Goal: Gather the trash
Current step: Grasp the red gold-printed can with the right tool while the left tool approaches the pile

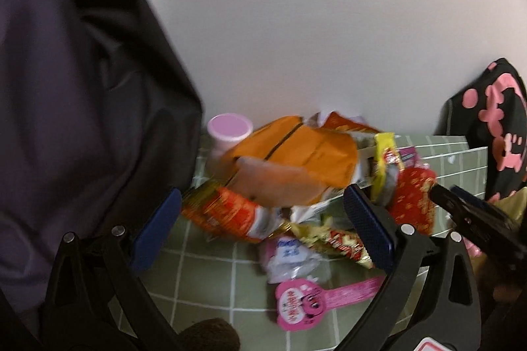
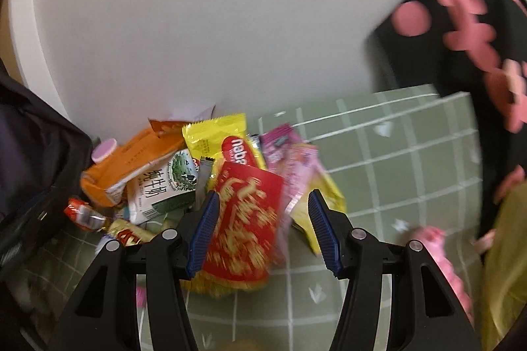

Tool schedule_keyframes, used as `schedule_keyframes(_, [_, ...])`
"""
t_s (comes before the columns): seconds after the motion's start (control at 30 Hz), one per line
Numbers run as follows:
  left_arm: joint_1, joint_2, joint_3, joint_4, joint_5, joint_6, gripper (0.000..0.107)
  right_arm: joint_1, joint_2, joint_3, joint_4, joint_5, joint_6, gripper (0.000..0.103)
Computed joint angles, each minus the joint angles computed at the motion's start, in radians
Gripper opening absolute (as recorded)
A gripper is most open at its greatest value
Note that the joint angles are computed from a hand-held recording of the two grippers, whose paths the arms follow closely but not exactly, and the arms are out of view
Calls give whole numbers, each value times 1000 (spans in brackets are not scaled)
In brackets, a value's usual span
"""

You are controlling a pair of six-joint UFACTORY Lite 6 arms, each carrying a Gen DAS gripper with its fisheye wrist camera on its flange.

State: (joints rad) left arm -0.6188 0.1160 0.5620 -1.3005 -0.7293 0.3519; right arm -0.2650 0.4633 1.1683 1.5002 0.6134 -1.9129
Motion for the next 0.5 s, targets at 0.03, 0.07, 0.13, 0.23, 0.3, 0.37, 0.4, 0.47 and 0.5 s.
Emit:
schedule_keyframes(0.03, [-7,6,-11,-3,-6,-25,93,25,36,38,-35,-13,43,53])
schedule_keyframes(0.07, [-10,13,-28,5,-6,-70,92,36,67,71,-69,-3,82,53])
schedule_keyframes(0.13, [-6,22,-48,16,-4,-117,90,43,80,86,-76,2,89,53])
schedule_keyframes(0.23, [30,17,-71,41,6,-150,85,38,73,93,-127,17,100,53])
schedule_keyframes(0.3, [37,10,-71,52,13,-160,84,15,70,95,-161,42,125,51])
schedule_keyframes(0.37, [34,14,-65,54,12,-156,84,-24,76,97,-179,64,132,47])
schedule_keyframes(0.4, [32,16,-63,56,14,-154,83,-37,75,95,-183,71,134,44])
schedule_keyframes(0.47, [38,27,-54,72,28,-171,83,-53,57,73,-167,66,114,37])
schedule_keyframes(0.5, [43,31,-52,88,36,-188,82,-55,54,69,-167,61,108,31])
